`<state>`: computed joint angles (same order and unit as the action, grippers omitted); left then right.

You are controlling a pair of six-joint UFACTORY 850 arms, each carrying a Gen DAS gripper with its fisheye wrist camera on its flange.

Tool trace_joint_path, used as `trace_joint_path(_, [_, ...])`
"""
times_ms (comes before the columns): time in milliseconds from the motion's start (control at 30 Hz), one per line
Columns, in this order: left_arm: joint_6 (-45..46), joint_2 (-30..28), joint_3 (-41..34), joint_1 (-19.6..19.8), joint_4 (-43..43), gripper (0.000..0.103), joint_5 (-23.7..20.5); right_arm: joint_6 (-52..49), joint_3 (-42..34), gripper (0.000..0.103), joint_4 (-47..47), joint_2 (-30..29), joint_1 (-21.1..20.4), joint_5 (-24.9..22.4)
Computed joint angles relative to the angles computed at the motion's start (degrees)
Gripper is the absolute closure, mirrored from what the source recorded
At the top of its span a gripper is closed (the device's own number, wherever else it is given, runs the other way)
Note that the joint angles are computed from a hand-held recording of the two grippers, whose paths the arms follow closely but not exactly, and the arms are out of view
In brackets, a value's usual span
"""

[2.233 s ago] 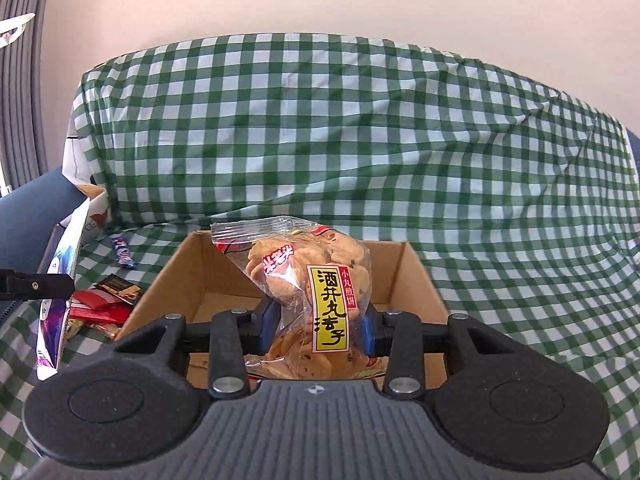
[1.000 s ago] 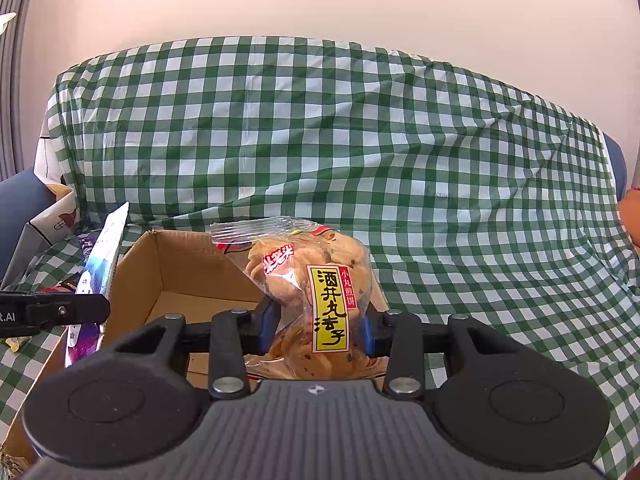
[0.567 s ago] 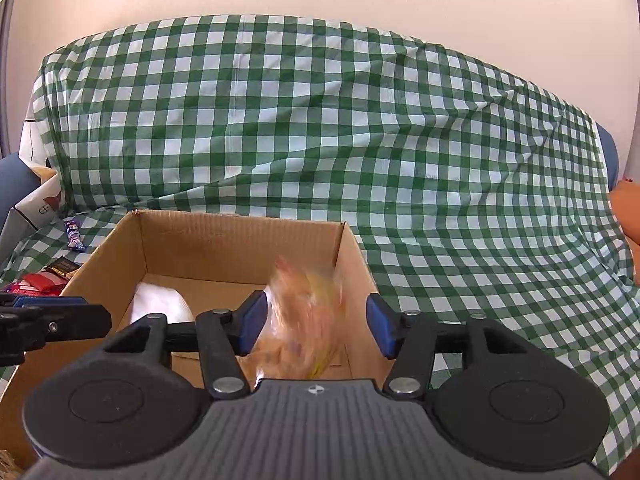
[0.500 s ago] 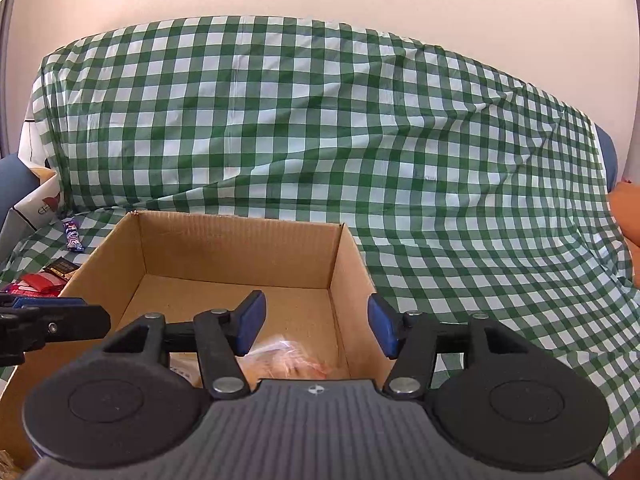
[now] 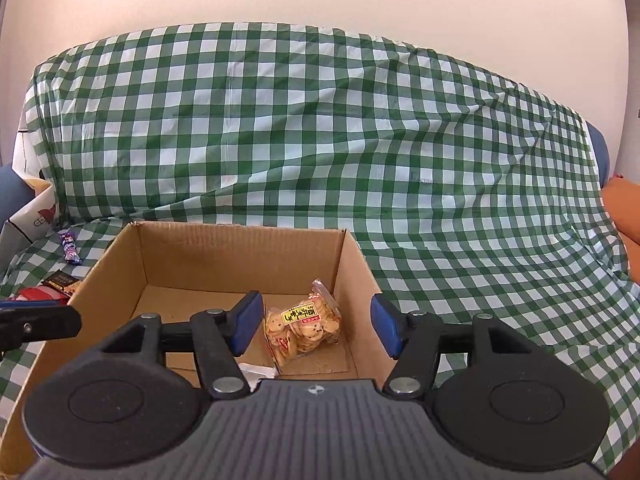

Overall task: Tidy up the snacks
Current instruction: 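Open left tool to drop the tube while right tool releases cookie bag into box, then move both open tools back toward the snack pile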

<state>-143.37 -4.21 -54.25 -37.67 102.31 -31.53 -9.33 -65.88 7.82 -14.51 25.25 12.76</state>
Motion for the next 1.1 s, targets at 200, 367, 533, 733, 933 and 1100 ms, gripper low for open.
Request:
trace_joint_path(200, [10.6,3.6,2.9,-0.1,-9.4,0.061,-1.8,3.5,0.4,0.041,0.7,0.2,1.7,1.9])
trace_joint_path(367, [23.3,7.3,5.5,2.8,-23.9,0.074,-0.7,9.3,0.3,0.043,-3.7,-0.1,3.7,3.1])
trace_joint_path(533, [30.5,11.2,8.1,9.2,-38.3,0.088,-1.6,21.6,-0.6,0.059,-16.8,-0.6,5.5,2.7])
trace_joint_path(733, [27.0,15.1,10.8,19.8,-43.3,0.088,3.6,35.4,-1.5,0.068,-31.4,-1.0,8.5,2.9])
trace_joint_path(933, [14.9,16.9,15.9,25.2,-39.4,0.088,10.2,34.6,0.6,0.068,-35.4,-0.6,13.6,6.6])
trace_joint_path(1100, [14.6,16.5,15.7,27.2,-37.9,0.087,11.4,27.8,-3.0,0.068,-28.9,-4.5,19.2,2.4])
